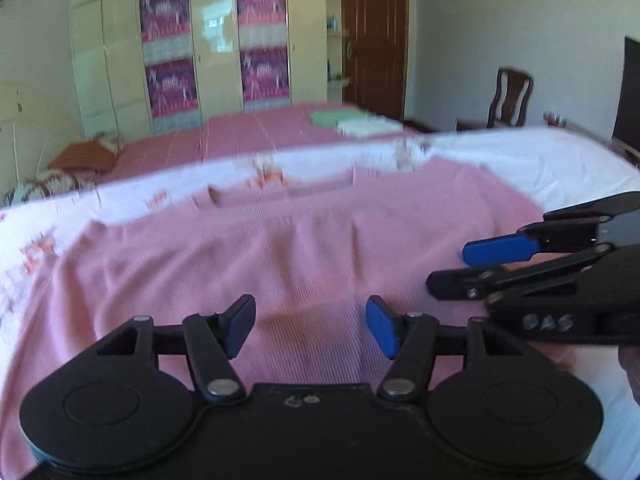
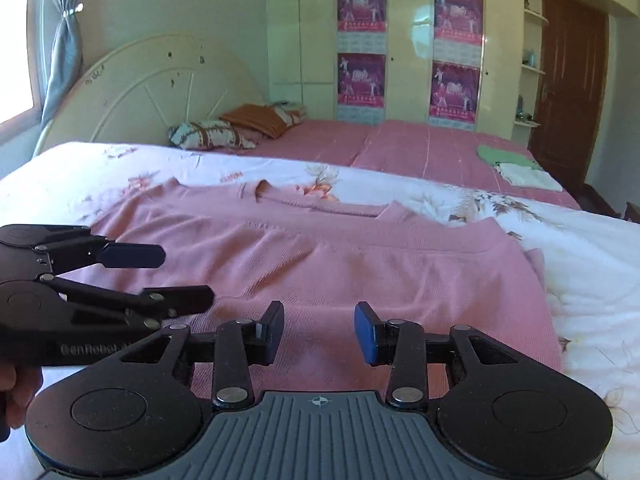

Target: Fold small clothes

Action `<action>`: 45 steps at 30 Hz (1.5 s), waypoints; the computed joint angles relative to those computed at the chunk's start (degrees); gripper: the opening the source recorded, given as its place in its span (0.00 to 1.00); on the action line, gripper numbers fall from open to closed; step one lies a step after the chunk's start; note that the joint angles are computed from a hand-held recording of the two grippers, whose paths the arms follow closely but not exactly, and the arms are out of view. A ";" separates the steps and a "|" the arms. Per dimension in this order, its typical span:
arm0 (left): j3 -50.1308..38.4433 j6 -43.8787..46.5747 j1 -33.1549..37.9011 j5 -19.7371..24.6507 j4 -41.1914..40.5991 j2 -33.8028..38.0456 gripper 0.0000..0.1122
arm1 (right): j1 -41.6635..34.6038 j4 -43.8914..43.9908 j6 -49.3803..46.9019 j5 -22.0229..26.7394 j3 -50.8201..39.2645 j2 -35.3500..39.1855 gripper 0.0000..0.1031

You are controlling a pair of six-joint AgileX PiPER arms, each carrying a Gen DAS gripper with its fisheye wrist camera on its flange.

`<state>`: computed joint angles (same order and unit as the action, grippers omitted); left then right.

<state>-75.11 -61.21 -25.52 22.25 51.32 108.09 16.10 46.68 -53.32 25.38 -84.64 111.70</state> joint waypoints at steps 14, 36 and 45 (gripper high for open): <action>12.76 -18.38 -3.29 4.96 10.23 -8.41 0.57 | -0.09 0.44 0.93 -1.01 13.58 -7.02 0.38; 24.73 -17.18 5.67 10.71 6.54 -21.47 0.57 | -11.06 -16.72 18.49 0.83 15.65 -12.90 0.38; 25.30 -17.94 4.77 12.13 6.75 -21.04 0.59 | -9.97 -14.66 18.60 0.18 16.33 -13.37 0.38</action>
